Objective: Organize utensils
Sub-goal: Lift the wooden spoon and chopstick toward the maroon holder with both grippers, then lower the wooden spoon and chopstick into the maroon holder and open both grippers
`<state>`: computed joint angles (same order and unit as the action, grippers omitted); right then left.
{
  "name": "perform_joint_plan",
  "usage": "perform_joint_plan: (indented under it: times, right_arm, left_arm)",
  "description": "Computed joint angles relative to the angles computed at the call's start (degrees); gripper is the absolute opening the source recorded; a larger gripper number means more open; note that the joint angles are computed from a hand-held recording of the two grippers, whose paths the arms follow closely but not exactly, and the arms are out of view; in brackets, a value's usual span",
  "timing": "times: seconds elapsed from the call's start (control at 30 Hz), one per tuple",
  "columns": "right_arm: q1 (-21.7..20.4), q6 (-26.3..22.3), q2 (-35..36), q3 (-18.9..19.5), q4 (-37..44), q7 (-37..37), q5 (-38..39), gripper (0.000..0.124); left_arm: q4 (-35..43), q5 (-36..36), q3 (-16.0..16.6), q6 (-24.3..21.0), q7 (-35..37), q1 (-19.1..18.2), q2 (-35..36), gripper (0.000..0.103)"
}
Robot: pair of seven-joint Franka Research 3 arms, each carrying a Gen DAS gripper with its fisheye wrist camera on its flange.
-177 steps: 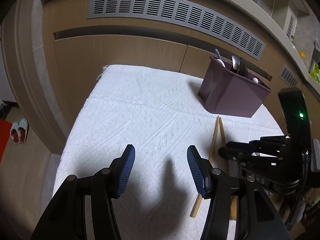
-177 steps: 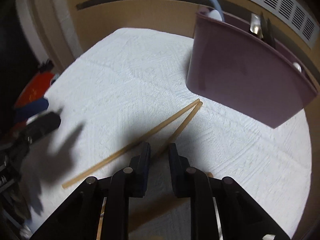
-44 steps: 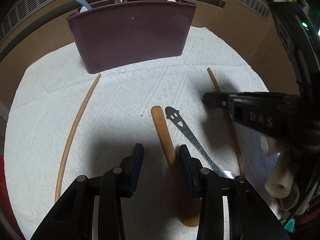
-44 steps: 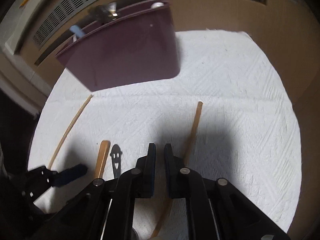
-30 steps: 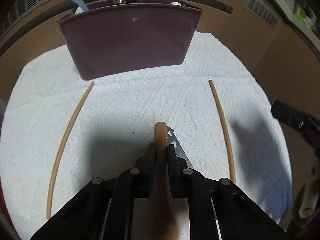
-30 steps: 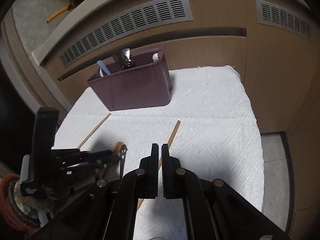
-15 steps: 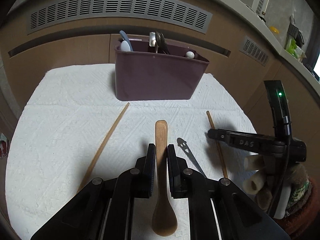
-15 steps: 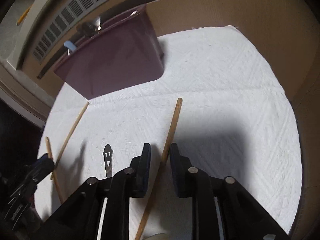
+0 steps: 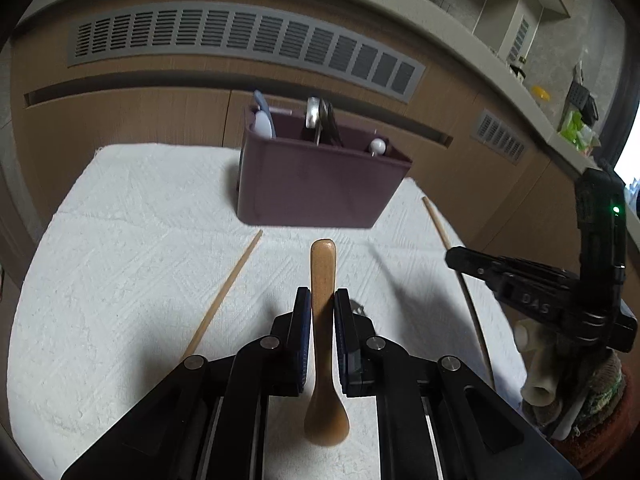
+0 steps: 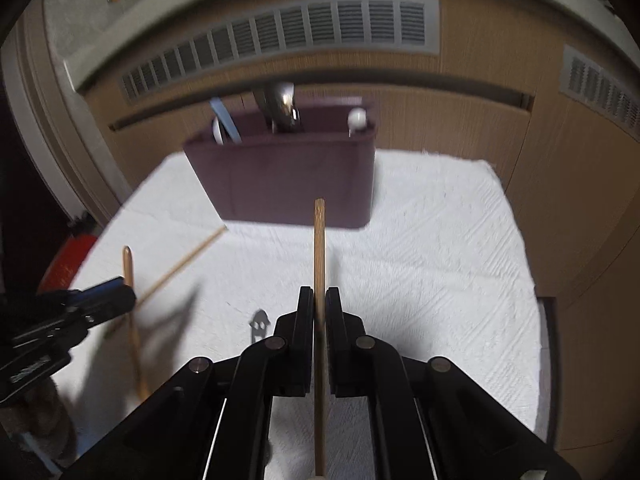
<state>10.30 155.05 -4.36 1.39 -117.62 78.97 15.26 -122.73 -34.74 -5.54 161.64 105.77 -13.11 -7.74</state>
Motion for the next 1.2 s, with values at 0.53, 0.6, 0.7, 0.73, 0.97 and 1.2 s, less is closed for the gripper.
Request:
perform_joint_plan:
  times: [0.53,0.6,0.7,0.73,0.97,1.2]
  right_arm:
    - [4.45,14.66,6.0,-1.33,21.91,-32.78,34.39,0.006]
    - [2.64,14.35,10.19,0.6,28.0,-38.83,41.71,0.006]
    - [-0.35,13.27,17.23,3.72,36.11,-41.35,45.85,0.006]
    - [-0.65,13.82,19.97,4.33,38.68,-40.94,44.85,0.006]
    - [-0.49,19.54,32.0,5.49,47.49,-33.59,33.88,0.006]
    - [-3.01,14.18,32.38,5.82,43.63,-25.27,26.86,0.01]
  left_arm:
    - [27.17,-18.51,0.87,10.28,23.97,-0.7,10.12,0.012]
    - [31.21,-16.54,-0.04,10.57,22.35,0.73,13.83,0.012]
    - [37.32,-10.5,0.03,6.81,16.58,2.3,19.94,0.012]
    - [39.5,-8.38,0.24,4.78,14.36,2.75,22.09,0.012]
    - [47.98,-2.54,-3.0,-0.02,8.07,6.38,32.08,0.012]
    - [47.45,2.41,-7.78,-3.09,5.89,9.71,34.36,0.025]
